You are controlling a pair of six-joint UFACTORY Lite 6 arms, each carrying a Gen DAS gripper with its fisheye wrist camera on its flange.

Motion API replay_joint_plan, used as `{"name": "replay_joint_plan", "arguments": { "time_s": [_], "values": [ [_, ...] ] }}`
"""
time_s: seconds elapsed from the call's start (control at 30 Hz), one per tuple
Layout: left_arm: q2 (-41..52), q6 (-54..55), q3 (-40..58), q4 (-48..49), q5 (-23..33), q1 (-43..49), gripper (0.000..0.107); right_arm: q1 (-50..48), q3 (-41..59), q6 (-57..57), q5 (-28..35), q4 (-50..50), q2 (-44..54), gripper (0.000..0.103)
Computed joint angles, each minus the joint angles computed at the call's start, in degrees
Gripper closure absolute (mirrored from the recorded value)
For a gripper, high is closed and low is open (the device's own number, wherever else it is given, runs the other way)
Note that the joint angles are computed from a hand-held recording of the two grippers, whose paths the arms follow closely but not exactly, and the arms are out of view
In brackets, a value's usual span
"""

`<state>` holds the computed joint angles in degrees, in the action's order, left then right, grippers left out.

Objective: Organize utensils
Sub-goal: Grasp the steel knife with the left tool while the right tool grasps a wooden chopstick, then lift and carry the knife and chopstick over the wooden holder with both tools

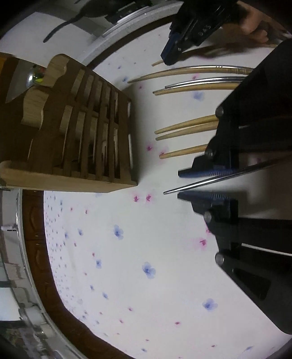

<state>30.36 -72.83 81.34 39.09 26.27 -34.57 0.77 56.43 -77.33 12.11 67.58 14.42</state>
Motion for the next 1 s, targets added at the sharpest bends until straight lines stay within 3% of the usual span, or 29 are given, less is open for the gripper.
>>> {"name": "replay_joint_plan", "arguments": {
  "time_s": [0.07, 0.13, 0.23, 0.43, 0.73, 1.0],
  "values": [
    [-0.83, 2.23, -1.10, -1.74, -2.16, 0.69, 0.101, 0.20, -0.05, -0.24, 0.26, -0.13, -0.10, 0.097],
    [-2.87, 3.55, -3.51, -3.46, -4.59, 1.26, 0.102, -0.13, 0.00, -0.06, 1.31, -0.22, -0.15, 0.097],
    [-8.24, -1.72, -9.28, 0.49, -7.73, 1.04, 0.103, -3.12, -0.82, -1.56, 8.08, 2.15, -1.51, 0.098],
    [-23.91, -12.23, -21.05, 8.77, -11.45, -1.01, 0.103, -6.62, -8.29, -3.70, 16.30, 5.40, -13.36, 0.098],
    [-45.35, -24.60, -29.89, 19.23, -3.76, -8.15, 0.103, -14.52, -10.74, 2.04, 30.27, 2.14, -32.46, 0.098],
    [-50.59, -26.83, -28.58, 23.10, 0.33, -10.04, 0.103, -15.57, -5.73, 5.37, 33.66, 2.33, -36.72, 0.098]
  ]
}}
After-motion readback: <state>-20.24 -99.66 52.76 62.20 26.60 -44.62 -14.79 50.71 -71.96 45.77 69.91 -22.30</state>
